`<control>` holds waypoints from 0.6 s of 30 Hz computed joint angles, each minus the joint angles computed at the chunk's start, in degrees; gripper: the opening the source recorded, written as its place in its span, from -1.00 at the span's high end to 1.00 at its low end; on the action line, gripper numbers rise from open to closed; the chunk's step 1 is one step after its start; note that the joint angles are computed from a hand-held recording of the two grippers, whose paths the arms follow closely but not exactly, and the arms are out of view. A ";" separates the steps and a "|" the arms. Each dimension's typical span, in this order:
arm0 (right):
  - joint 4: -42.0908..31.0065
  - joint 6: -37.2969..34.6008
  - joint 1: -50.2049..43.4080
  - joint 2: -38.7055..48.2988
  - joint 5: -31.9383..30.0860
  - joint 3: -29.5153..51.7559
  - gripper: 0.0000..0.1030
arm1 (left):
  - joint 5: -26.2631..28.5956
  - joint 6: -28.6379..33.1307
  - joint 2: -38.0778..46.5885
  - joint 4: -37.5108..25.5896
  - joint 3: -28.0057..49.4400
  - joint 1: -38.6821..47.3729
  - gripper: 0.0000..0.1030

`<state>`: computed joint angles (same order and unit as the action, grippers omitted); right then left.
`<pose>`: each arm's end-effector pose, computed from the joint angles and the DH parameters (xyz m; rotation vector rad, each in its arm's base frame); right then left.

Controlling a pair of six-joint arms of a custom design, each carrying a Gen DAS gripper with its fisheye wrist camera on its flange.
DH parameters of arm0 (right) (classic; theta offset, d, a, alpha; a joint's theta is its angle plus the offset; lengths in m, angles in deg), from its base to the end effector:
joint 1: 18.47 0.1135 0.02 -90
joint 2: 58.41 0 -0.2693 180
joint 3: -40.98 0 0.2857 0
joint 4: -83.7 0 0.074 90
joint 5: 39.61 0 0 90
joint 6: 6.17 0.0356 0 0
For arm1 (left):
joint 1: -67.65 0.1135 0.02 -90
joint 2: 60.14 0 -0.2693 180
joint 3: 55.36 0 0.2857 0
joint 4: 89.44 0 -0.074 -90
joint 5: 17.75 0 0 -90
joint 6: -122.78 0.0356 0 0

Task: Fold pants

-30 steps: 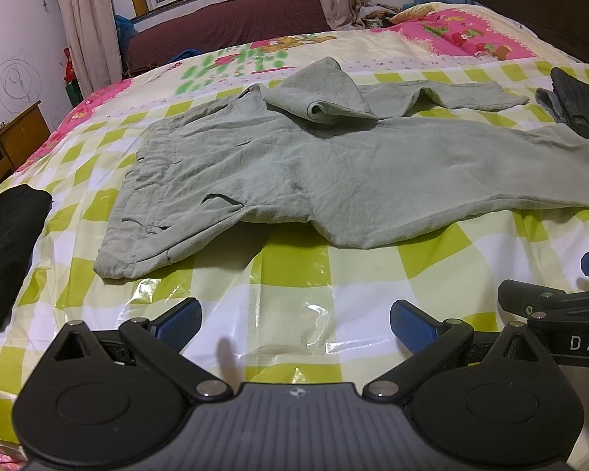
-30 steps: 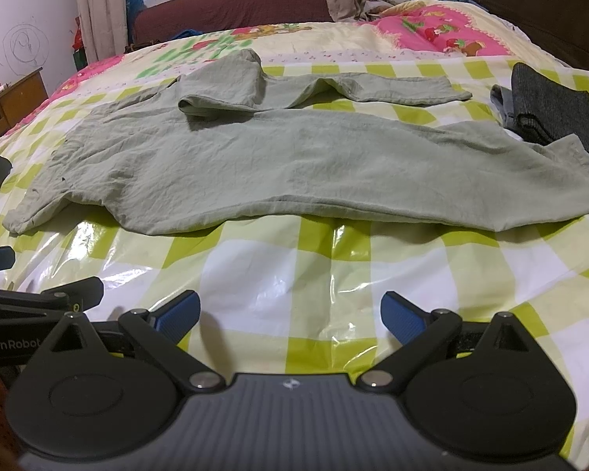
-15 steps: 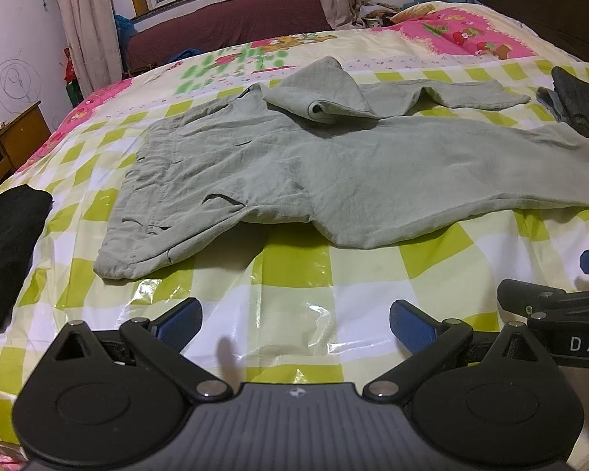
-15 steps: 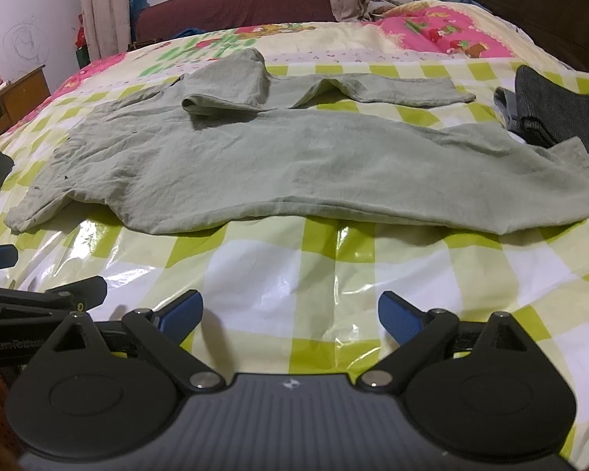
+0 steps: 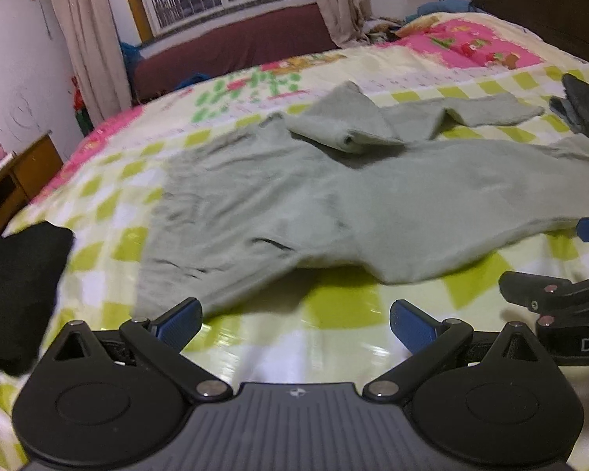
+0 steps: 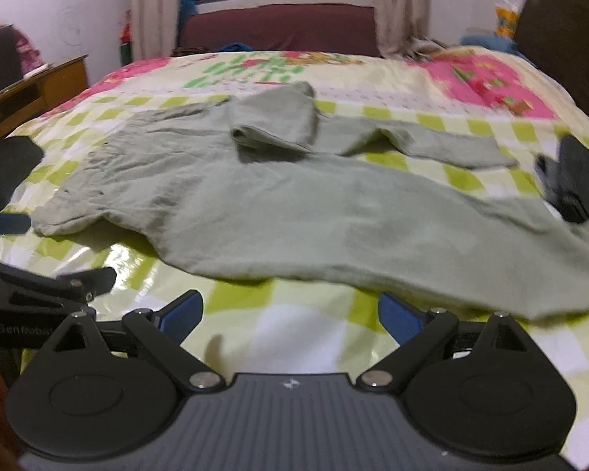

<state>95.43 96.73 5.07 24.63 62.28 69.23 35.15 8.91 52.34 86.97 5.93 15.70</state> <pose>0.2153 0.0858 0.0731 -0.1098 2.3013 0.0848 0.2395 -0.2711 0.0561 0.3165 2.2635 0.1585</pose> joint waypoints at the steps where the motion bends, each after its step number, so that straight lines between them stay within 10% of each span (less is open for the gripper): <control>1: 0.32 -0.62 0.31 1.37 -0.30 1.18 -0.86 | -0.41 1.10 -0.75 0.86 -1.01 0.87 -1.00; 8: 1.45 -7.60 2.41 10.97 -2.17 9.64 -0.83 | 4.55 14.06 -2.70 9.68 -7.29 10.13 -1.00; 12: 2.16 -12.07 4.02 15.85 -2.38 14.26 -0.83 | 8.48 21.00 -0.43 10.22 -6.19 13.63 -0.33; 18: 0.04 -15.75 5.48 22.88 -3.53 21.60 -0.67 | 9.91 29.69 5.88 14.28 -3.16 15.79 -0.08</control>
<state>95.47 80.98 10.55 47.51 58.75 90.83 45.06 38.60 58.21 101.26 2.76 31.49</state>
